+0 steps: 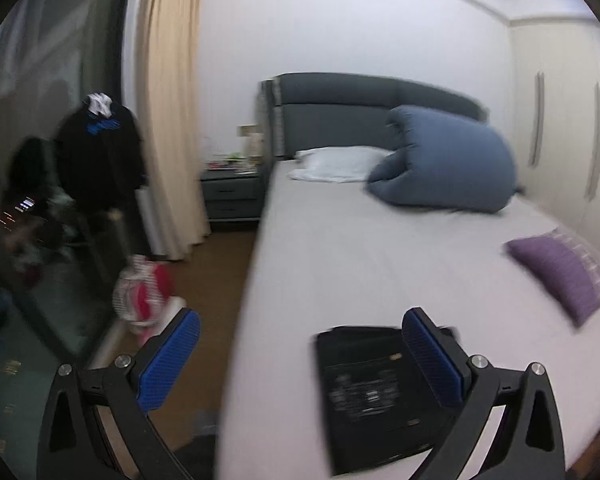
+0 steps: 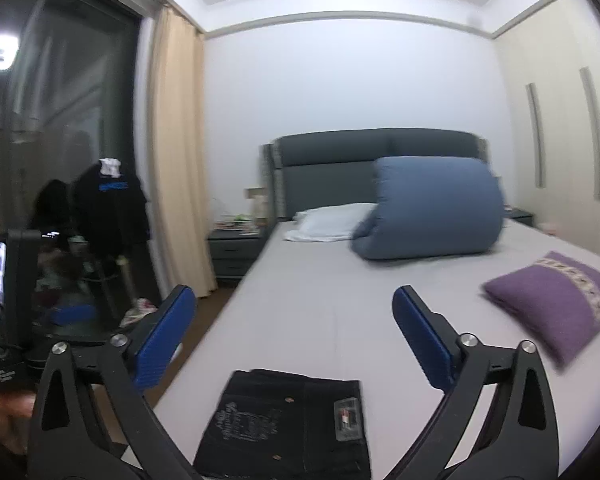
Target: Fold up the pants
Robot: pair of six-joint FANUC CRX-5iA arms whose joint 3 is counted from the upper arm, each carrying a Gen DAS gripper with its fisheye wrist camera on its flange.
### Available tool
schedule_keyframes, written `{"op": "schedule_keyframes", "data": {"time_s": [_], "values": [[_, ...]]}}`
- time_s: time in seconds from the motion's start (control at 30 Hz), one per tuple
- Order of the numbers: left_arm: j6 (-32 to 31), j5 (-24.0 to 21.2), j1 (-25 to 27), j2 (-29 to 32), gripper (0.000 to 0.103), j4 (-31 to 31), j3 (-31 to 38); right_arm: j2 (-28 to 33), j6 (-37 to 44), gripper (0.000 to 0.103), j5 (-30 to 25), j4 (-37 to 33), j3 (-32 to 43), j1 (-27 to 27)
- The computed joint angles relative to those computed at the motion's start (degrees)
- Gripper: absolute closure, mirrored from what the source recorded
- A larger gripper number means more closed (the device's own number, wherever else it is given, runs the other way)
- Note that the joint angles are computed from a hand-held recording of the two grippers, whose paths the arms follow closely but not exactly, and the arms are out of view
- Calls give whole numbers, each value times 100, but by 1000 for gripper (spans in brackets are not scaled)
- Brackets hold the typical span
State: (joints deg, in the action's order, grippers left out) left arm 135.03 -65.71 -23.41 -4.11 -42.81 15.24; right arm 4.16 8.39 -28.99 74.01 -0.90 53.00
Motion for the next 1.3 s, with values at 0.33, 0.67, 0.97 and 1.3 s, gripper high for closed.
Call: {"op": "schedule_keyframes", "data": {"time_s": [0.33,0.67,0.97,1.3], "values": [[-172,-225,80,17,0,623,31,92,2042,1,-1624,-2662,1034,952],[-269,-309,144,149,0,977,-22,391,2853,1,-2224,-3986,1580,717],[-246,-309,178,173,0,1104,-92,508,3049,1,-2274,-4289,1673,593],[-286,-290,250,175,0,1239,-129,557,3155,1,-2375,-4417,1775,579]]}}
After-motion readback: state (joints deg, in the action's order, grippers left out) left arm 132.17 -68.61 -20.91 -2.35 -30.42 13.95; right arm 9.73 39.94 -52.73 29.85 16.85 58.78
